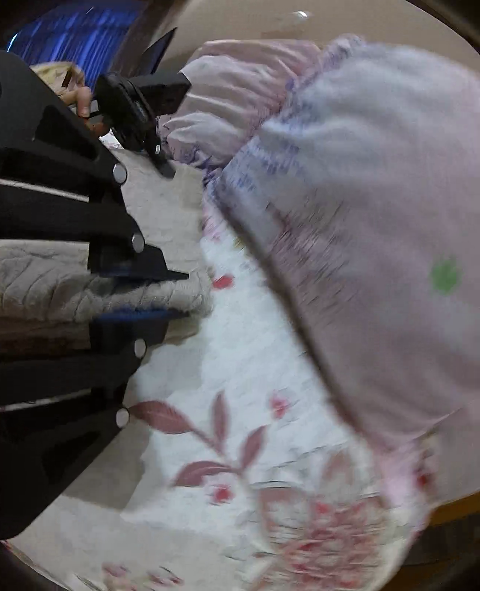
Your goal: Fold small clothes
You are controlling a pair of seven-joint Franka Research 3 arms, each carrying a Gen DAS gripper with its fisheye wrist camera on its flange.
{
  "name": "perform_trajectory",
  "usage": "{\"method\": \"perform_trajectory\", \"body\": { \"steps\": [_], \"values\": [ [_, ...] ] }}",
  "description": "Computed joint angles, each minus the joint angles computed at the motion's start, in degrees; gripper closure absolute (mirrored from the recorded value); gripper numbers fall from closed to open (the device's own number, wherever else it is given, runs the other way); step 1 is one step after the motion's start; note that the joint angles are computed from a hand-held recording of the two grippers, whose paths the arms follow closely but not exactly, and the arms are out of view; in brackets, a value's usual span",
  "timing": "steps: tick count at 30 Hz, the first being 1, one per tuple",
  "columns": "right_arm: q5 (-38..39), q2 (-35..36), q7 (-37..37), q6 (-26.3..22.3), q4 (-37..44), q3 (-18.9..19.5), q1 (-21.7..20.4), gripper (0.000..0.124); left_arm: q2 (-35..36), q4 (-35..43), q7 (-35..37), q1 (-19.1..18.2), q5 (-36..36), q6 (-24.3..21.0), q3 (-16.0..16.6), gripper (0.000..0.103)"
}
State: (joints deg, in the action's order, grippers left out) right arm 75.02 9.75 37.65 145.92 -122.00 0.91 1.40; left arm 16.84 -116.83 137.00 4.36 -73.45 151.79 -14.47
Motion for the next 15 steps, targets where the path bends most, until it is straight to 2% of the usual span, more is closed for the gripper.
{"method": "perform_trajectory", "body": {
  "steps": [1, 3, 6, 9, 12, 13, 14, 15],
  "values": [
    [3.24, -1.33, -4.3, 1.59, -1.02, 0.35, -0.09, 0.115, -0.2, -0.19, 1.75, -0.04, -0.85, 0.73, -0.29, 0.093],
    [2.86, -1.58, -5.82, 5.25, -1.21, 0.27, 0.83, 0.115, -1.04, -1.09, 6.64, -0.25, -4.59, 3.29, -0.83, 0.096],
    [-11.56, 1.85, 7.01, 10.22, -0.3, -0.41, 3.31, 0.115, -0.42, -0.98, 6.99, -1.84, -4.8, 7.18, -0.22, 0.097],
    [-16.33, 3.28, 11.21, 12.33, 0.22, 0.49, 3.21, 0.115, 0.17, -1.1, 5.9, -2.79, -2.11, 10.86, -0.3, 0.099],
    [-19.32, 2.91, 13.15, 11.46, 0.36, 1.01, 2.28, 0.113, -0.29, -1.37, 5.24, -1.35, -2.8, 9.12, -1.09, 0.096],
    [-18.63, 2.15, 12.92, 10.87, -0.14, 1.28, 1.66, 0.11, -0.94, -1.81, 5.86, -0.86, -3.95, 8.22, -1.28, 0.093],
    [-16.68, 1.52, 12.03, 10.49, -0.53, 1.73, 1.11, 0.105, -2.17, -2.73, 7.43, -0.51, -6.28, 7.98, -1.43, 0.08],
    [-14.59, 0.67, 11.02, 9.69, -1.16, 1.89, 0.52, 0.095, -3.55, -3.87, 9.4, -0.24, -8.48, 7.06, -1.18, 0.071]
  ]
}}
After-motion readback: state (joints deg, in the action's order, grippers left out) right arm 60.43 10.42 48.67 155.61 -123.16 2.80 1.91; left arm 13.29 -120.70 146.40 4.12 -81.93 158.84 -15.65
